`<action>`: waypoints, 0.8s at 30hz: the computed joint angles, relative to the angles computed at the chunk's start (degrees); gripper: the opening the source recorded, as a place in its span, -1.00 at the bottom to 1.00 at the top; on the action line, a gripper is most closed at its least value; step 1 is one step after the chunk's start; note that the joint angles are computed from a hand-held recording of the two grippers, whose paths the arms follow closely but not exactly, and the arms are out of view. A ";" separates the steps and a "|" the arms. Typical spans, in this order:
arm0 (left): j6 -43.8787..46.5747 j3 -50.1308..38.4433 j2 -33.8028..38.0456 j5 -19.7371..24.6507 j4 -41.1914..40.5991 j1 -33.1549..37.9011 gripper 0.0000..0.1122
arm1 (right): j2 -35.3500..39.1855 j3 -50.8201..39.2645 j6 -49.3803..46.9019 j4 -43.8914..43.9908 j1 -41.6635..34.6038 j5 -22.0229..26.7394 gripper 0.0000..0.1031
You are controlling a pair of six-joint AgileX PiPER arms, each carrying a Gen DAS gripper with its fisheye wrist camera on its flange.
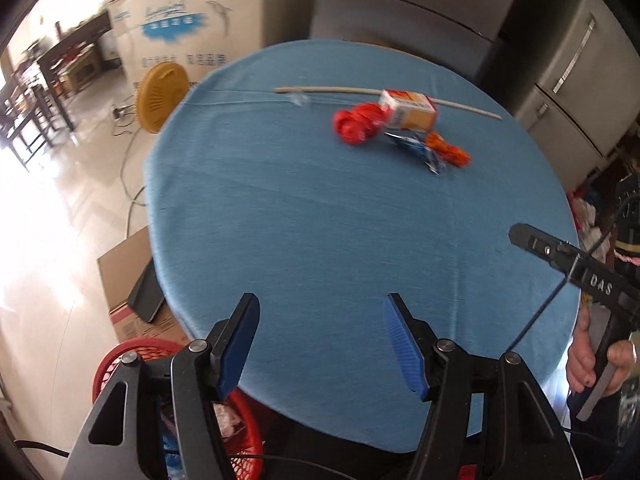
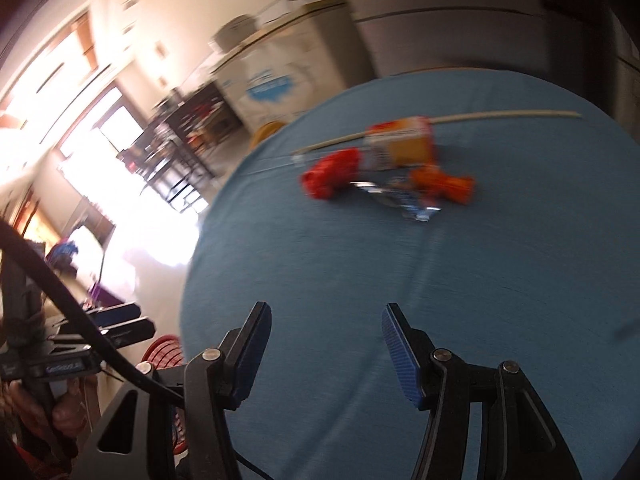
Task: Collect trash
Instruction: 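Bring both open tools back over the table toward the remaining trash, then grasp the red plastic bag with the left tool while the right tool approaches the orange wrapper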
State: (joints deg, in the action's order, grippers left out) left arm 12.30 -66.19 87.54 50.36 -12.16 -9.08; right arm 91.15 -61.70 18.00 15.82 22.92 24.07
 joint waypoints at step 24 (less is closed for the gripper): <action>-7.13 -55.46 38.25 16.96 4.92 -7.07 0.19 | 11.08 -10.79 -18.14 10.58 -17.31 2.58 0.19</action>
